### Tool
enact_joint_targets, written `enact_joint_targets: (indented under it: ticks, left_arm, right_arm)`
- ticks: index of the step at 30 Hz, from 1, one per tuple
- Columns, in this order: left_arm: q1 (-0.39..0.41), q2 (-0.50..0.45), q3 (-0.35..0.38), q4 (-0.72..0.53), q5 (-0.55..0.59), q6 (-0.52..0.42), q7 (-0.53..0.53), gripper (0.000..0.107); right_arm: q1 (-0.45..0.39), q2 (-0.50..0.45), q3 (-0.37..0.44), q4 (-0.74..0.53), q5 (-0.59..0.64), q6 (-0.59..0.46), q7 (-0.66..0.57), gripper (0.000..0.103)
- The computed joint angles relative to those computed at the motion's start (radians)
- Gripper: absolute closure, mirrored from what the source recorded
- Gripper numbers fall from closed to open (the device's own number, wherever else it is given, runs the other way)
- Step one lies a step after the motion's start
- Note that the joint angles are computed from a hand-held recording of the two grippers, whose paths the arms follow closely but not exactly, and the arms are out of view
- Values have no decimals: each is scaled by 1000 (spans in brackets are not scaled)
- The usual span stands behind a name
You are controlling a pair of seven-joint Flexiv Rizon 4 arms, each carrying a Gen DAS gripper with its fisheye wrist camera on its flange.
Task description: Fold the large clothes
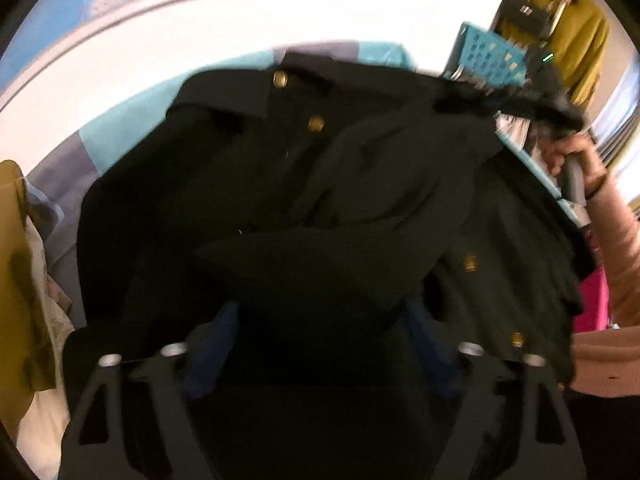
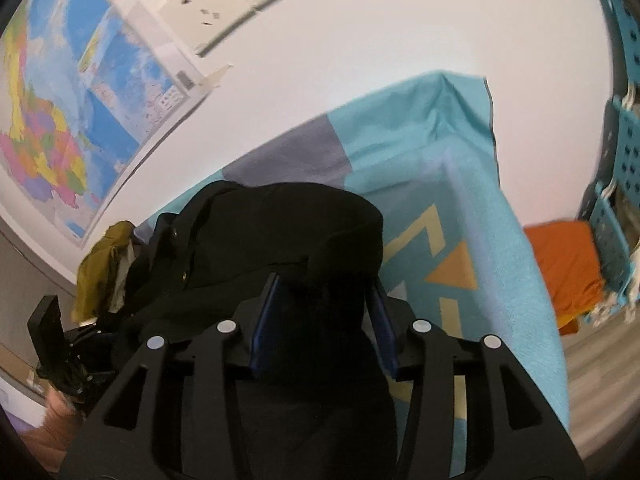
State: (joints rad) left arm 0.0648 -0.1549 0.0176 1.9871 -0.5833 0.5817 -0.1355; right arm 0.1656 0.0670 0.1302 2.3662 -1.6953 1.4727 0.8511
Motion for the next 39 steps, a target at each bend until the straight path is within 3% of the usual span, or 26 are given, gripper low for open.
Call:
enact_joint_targets:
  ticks: [2, 3, 5, 9, 13, 14, 16, 17, 19, 21, 22, 25, 28, 29, 30, 33, 37, 38, 39]
  left_arm:
    - [6, -13, -2, -16, -21, -31, -25, 73]
    - [7, -9, -4, -9, -48, -26, -17, 79]
    - [8, 22, -8, 31, -146, 4, 45, 86]
    - [3, 88, 13, 94, -257, 11, 154, 89]
    - [12, 133, 51, 140, -251, -45, 241, 89]
    - [13, 136, 57, 147, -242, -42, 245, 85]
    - [20, 137, 67, 156, -219, -33, 244, 65]
    - [23, 134, 68, 155, -219, -29, 236, 49]
    - [38, 111, 70, 119, -204, -77, 186, 43]
    - [47, 82, 62, 79, -198, -113, 120, 30]
    - [49, 70, 57, 66, -193, -122, 101, 30]
    - [42, 34, 38, 34, -161, -116, 14, 30]
    - [30, 2, 21, 15, -140, -103, -67, 52]
    - [32, -6, 18, 7, -139, -118, -87, 69]
    - [35, -6, 16, 6, -141, -127, -91, 79]
    - [30, 28, 15, 46, -194, -85, -36, 92]
    - [24, 88, 30, 104, -258, -54, 74, 97]
    - [22, 98, 35, 114, -259, -51, 91, 99]
    - [22, 106, 41, 122, -256, -56, 108, 99]
  right_arm:
    - [49, 27, 69, 12, 213, -145, -208, 60]
    - [75, 31, 93, -5, 255, -203, -271, 59]
    - [109, 19, 109, -41, 280, -246, -353, 59]
    - [192, -52, 130, -138, 360, -336, -567, 43]
    - [220, -56, 117, -141, 458, -433, -550, 43]
    - [219, -46, 117, -127, 499, -459, -537, 43]
    - [227, -22, 131, -108, 603, -540, -555, 43]
    - [234, -12, 141, -108, 627, -587, -563, 43]
    - [245, 10, 157, -106, 612, -645, -546, 39]
    - [264, 13, 176, -130, 572, -720, -548, 30]
    - [267, 5, 171, -138, 545, -704, -559, 30]
    - [258, -77, 118, -187, 414, -455, -628, 30]
    - [282, -225, 87, -291, 428, -292, -798, 33]
    - [297, -262, 81, -319, 462, -281, -850, 33]
    - [310, -320, 84, -362, 548, -260, -956, 33]
    - [336, -425, 106, -458, 724, -263, -1177, 34]
    - [341, -508, 161, -553, 919, -327, -1451, 33]
    - [347, -506, 155, -550, 936, -321, -1465, 38]
    - [352, -499, 146, -544, 950, -314, -1476, 55]
